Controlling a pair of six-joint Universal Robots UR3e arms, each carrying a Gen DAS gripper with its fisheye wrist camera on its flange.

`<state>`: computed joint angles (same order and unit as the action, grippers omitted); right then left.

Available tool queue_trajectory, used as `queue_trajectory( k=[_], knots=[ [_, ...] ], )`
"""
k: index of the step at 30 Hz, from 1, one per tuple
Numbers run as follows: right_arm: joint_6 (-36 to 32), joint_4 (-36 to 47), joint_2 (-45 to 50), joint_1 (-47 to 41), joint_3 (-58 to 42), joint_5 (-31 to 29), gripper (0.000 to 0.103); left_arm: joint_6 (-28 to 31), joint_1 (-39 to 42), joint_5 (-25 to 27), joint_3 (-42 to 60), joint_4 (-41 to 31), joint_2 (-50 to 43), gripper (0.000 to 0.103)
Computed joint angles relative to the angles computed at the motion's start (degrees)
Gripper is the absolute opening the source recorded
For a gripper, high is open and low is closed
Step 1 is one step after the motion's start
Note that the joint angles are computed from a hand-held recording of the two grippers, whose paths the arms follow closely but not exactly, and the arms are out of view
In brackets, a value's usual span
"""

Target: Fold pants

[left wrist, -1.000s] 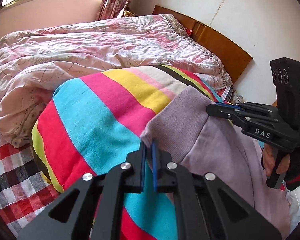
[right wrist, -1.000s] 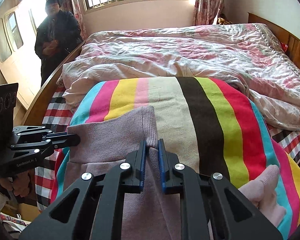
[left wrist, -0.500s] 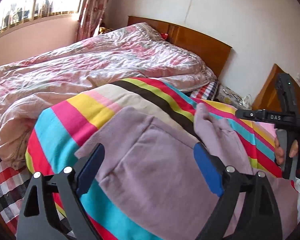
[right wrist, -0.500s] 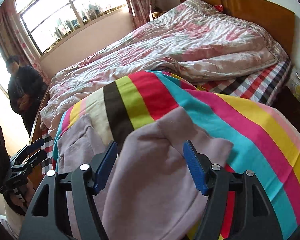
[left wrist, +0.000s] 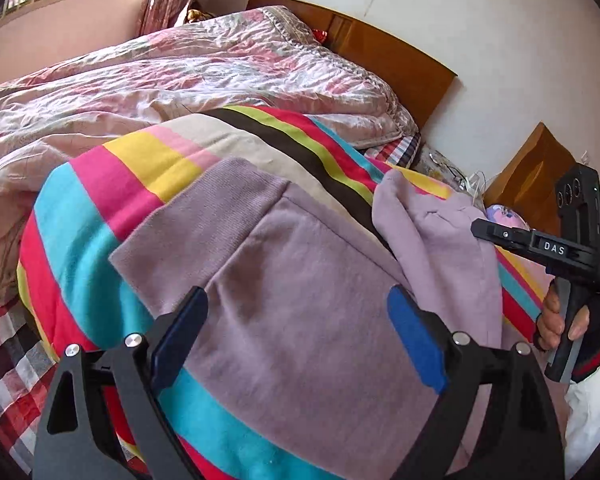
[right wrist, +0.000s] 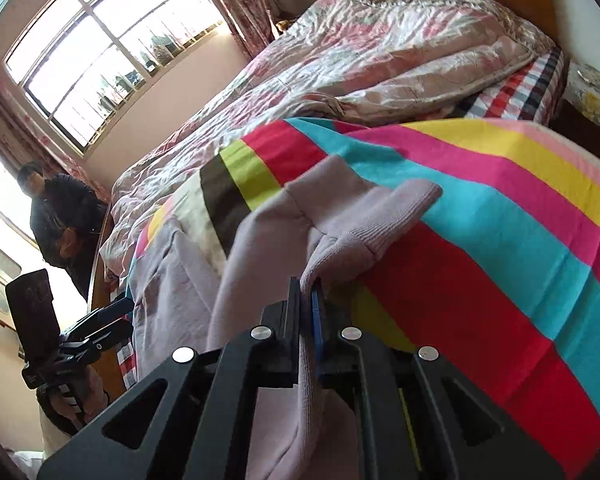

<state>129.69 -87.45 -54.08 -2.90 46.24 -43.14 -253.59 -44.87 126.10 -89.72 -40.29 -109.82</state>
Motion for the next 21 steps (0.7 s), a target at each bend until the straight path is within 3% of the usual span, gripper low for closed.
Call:
queue_trajectory(
  k=[3,6,7,8,9,12,16,19,21],
  knots=[
    [-4.7,-3.5,-11.6,7.2,10.1,0.6,0.008,-12.9,-4.2,6.3,-8.3,-4.2,8.5,0.091],
    [-4.8,-5.0,-13.6,17.3,13.5,-2.9,0.010,-23.4,-7.1,7.4,-13.5,-10.1,13.7,0.091],
    [-4.3,-6.3,-12.7,20.6,14.2,-5.6,0.017,-26.0,-7.9,6.8,-14.7,-11.2,14.7,0.091],
    [-3.8,-7.6,-12.0,22.9,15.2,-7.7,0.038,-28.4,-8.9,6.6,-15.3,-12.8,15.2,0.091],
    [-3.1,-9.2,-12.0,23.9,17.0,-8.8,0.046,-31.1,-10.4,6.4,-15.0,-15.2,15.2,0.091],
    [-5.0,-7.4,-15.4,18.9,22.3,-4.0,0.047,-34.4,-13.2,5.6,-17.4,-14.4,15.9,0.091],
    [-17.4,-4.2,-29.8,4.0,35.8,-0.5,0.047,-29.0,-14.2,6.3,-20.3,-2.7,14.0,0.089],
    [-30.9,2.8,-41.3,-7.8,46.1,-2.5,0.044,-16.5,-10.6,4.6,-21.9,12.9,11.6,0.079],
    [-41.3,8.9,-49.5,-15.8,53.1,-4.5,0.039,-9.7,-7.4,1.9,-20.7,17.9,9.8,0.078]
  ],
)
